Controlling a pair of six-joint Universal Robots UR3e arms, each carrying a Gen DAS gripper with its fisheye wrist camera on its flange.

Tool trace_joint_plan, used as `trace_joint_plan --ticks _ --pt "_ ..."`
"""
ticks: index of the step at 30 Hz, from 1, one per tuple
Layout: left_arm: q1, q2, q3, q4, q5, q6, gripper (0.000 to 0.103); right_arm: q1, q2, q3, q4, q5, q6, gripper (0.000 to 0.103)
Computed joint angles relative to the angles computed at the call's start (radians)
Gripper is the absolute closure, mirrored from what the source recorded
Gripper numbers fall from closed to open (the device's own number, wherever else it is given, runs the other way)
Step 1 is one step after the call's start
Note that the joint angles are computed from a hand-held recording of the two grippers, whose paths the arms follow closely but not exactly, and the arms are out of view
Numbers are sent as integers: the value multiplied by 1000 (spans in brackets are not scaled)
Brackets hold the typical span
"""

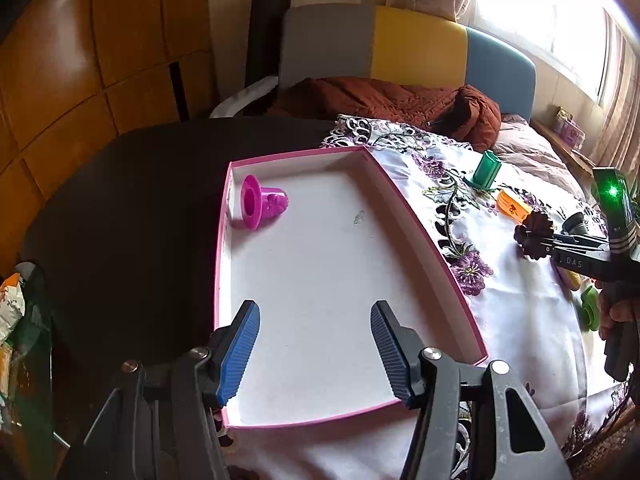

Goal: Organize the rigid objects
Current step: 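Carry the brown comb brush into the tray and release it with the right tool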

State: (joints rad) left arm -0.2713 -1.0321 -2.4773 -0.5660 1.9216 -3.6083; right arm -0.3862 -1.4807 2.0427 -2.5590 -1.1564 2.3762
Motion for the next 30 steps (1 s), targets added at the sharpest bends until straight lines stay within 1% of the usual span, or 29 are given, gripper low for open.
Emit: trace_joint_plan --ticks 6,12,20,24,28,30 --pt "59 81 -43 -29 -41 17 45 5 -66 41 38 24 10 68" --pt "107 142 -69 -49 -69 33 44 34 -149 69 104 76 37 68" --pt "183 235 -95 -98 -119 72 44 148 -232 41 178 150 90 68" --pt "241 296 -110 -139 -159 105 44 238 -222 2 187 169 131 68" --pt "288 349 -123 -172 -186 130 44 345 -166 -39 146 153 178 68" --pt "310 374 -129 -191 -200 140 44 408 -118 -66 107 126 214 68"
